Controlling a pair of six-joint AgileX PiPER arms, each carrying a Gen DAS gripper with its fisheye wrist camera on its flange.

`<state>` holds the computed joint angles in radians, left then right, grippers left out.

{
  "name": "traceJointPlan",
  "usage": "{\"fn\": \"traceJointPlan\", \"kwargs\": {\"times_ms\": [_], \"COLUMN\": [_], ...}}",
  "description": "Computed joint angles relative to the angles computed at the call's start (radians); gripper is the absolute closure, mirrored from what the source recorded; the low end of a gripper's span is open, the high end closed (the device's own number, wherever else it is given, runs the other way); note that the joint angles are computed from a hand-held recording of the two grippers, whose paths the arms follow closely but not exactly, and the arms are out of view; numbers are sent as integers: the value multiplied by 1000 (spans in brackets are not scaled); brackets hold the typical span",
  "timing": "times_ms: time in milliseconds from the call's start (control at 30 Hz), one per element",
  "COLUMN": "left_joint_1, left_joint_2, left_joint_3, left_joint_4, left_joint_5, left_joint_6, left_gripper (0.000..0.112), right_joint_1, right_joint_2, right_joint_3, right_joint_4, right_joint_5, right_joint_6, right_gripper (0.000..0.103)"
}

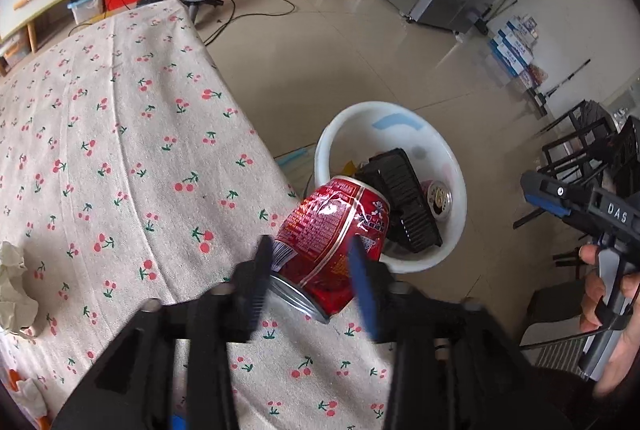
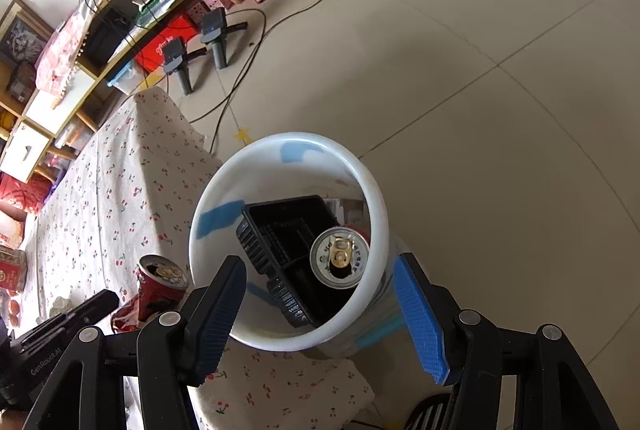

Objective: Collect trash
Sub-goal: 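Carry both red cans over the white bin and open both tools to drop them, then grasp the orange peel with the left tool while the right tool grasps the blue biscuit box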

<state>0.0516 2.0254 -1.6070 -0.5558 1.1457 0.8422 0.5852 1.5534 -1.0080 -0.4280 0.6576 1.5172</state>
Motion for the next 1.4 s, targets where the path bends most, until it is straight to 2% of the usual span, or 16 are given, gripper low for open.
{"fn": "traceJointPlan", "kwargs": {"times_ms": [67,167,267,300,333,367,467,500,667,800,967,1167,1300,1400], "left_joint_1": [-14,-88,-142,-153,-162,-163,-169,-170,-172,-189,-188,-145,-76,-2], "left_joint_2": [-41,-69,-98,-96,-90,-79,-89,-89,-73,-12,68,30,-8,-30], "left_joint_3": [61,117,215,229,236,233,282,285,232,112,-29,-26,-8,-11], "left_joint_4": [-5,106,150,160,170,164,129,117,81,102,82,37,18,8], "left_joint_5": [-49,-130,-246,-264,-270,-266,-337,-338,-290,-233,-161,-127,-101,-44], "left_joint_6": [62,57,102,102,90,92,131,136,104,-10,-91,-50,-7,12], "left_gripper": [42,42,41,45,65,64,65,65,65,64,53,52,37,34], "right_joint_1": [1,6,3,2,1,0,-2,-3,-8,-10,-9,-16,-1,23], "right_joint_2": [-2,-4,-1,-3,-6,-9,-24,-26,-35,-48,-80,-97,-83,-60], "right_joint_3": [0,-5,-2,1,5,8,23,26,40,51,85,96,74,37], "right_joint_4": [0,-1,3,3,1,0,-8,-8,-9,-18,-38,-30,-24,-17], "right_joint_5": [-4,1,-4,-5,-8,-9,-12,-12,-21,-26,-28,-25,-15,2], "right_joint_6": [1,1,2,5,9,13,28,30,38,56,100,97,80,58], "right_gripper": [37,37,37,37,37,37,37,37,37,37,37,37,37,37]}}
